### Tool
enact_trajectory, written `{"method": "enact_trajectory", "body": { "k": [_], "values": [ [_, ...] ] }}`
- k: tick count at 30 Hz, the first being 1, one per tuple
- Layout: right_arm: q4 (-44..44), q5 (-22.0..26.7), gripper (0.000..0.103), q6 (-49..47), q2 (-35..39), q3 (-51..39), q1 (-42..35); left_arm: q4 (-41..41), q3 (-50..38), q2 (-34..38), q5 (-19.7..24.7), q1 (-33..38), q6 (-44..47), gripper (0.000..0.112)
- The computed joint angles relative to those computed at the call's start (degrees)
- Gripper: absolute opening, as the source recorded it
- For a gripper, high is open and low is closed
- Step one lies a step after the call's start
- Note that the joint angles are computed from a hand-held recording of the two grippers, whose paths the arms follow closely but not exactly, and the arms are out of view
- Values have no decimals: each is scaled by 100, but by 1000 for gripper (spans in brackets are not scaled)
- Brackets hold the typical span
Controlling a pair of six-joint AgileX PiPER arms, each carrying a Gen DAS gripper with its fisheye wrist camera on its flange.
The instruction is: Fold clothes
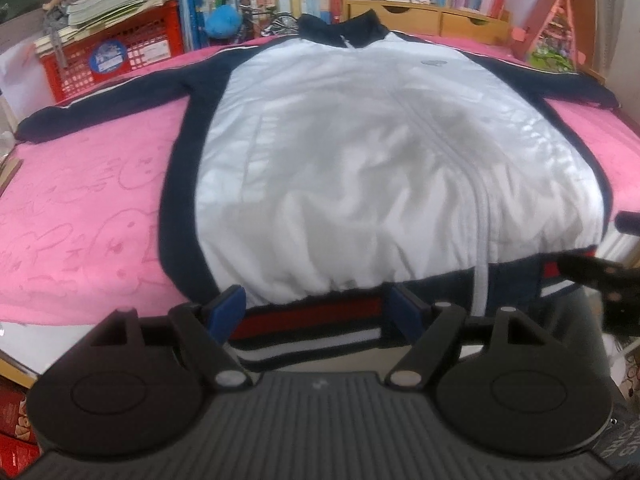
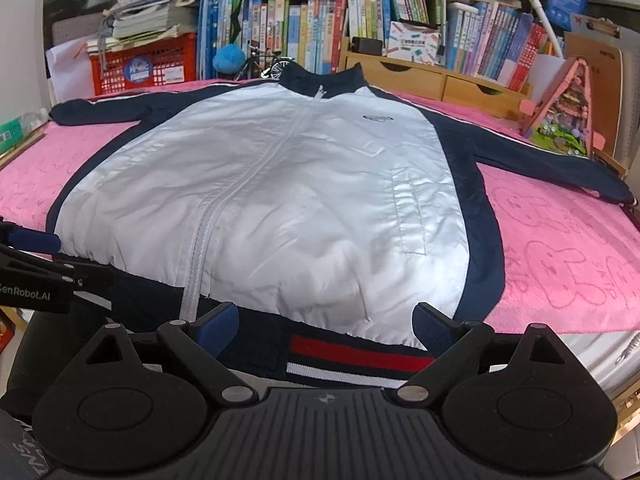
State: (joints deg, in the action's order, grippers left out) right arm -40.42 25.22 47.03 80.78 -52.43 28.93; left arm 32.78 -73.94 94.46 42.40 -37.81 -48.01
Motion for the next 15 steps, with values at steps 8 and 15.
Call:
{"method": "enact_trajectory", "body": {
  "k": [8,15],
  "values": [
    [1107,232,94,-703,-233,211,-17,-190,256,-19,36,-128,-18,78],
    [1094,205,94,-638,-411,361,-34,270,310,-44,228,-437,-272,78]
  ]
}}
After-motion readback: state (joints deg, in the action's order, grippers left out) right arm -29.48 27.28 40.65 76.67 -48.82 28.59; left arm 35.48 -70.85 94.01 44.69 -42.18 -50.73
